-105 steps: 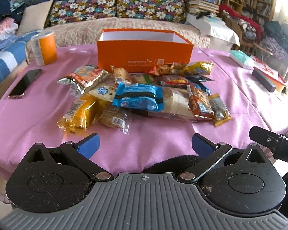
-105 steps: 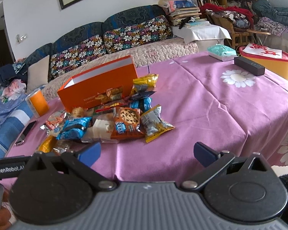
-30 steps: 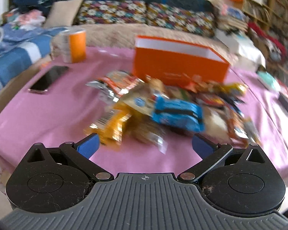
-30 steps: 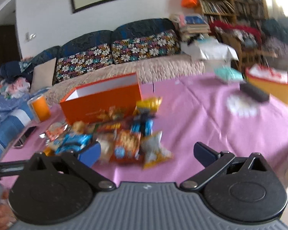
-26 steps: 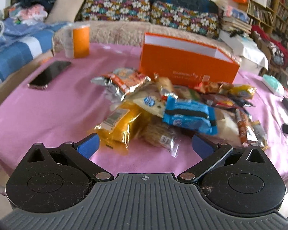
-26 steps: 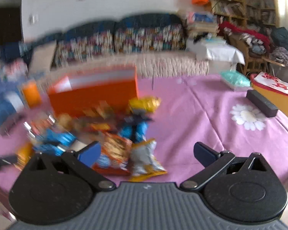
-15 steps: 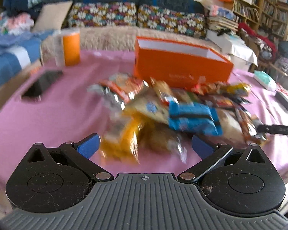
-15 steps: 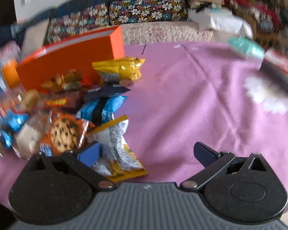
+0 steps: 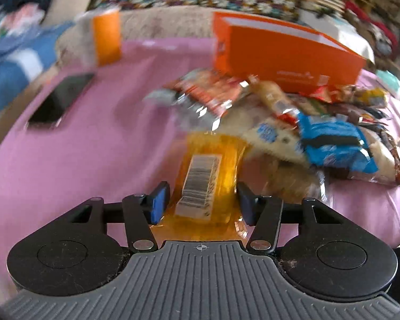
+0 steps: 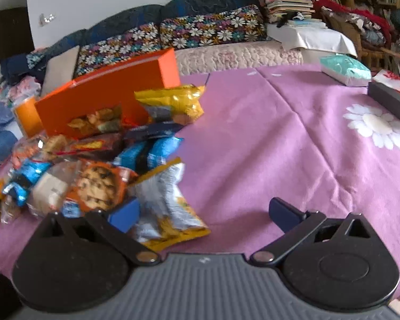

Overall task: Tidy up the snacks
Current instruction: 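Grasp the yellow barcode bar with left gripper while right grasps silver-yellow chip packet, then carry both snacks into the orange box and open both grippers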

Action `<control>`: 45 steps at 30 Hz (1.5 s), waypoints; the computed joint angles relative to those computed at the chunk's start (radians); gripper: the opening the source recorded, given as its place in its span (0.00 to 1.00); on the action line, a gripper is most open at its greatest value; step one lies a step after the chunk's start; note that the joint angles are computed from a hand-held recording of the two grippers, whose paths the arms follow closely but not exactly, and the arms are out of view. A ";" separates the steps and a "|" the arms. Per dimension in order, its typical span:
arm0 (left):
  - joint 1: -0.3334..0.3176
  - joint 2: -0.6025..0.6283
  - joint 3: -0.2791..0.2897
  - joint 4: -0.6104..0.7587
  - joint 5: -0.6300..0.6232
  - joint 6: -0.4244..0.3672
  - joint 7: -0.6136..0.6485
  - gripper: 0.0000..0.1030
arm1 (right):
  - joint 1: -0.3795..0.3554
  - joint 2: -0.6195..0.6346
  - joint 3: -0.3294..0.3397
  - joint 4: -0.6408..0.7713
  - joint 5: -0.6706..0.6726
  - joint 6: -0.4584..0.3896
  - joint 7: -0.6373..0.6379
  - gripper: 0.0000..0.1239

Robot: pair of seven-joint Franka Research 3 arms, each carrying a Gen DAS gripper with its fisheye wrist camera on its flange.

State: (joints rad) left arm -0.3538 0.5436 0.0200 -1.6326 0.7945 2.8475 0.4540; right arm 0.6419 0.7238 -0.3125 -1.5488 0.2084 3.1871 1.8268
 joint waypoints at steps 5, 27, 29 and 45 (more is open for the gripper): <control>-0.047 -0.004 0.042 -0.008 0.085 -0.001 -0.130 0.17 | 0.139 0.015 -0.144 0.000 -0.043 0.025 -0.054 0.83; -0.056 0.018 0.019 0.037 0.188 -0.067 -0.171 0.13 | 0.091 0.026 -0.134 0.015 -0.075 -0.045 0.111 0.39; -0.056 0.013 0.021 0.031 0.189 -0.070 -0.191 0.27 | 0.085 0.010 -0.123 -0.009 -0.075 -0.032 0.117 0.43; 0.013 -0.075 -0.001 -0.077 0.204 0.045 -0.253 0.00 | 0.044 -0.029 -0.059 -0.044 -0.088 0.002 0.097 0.32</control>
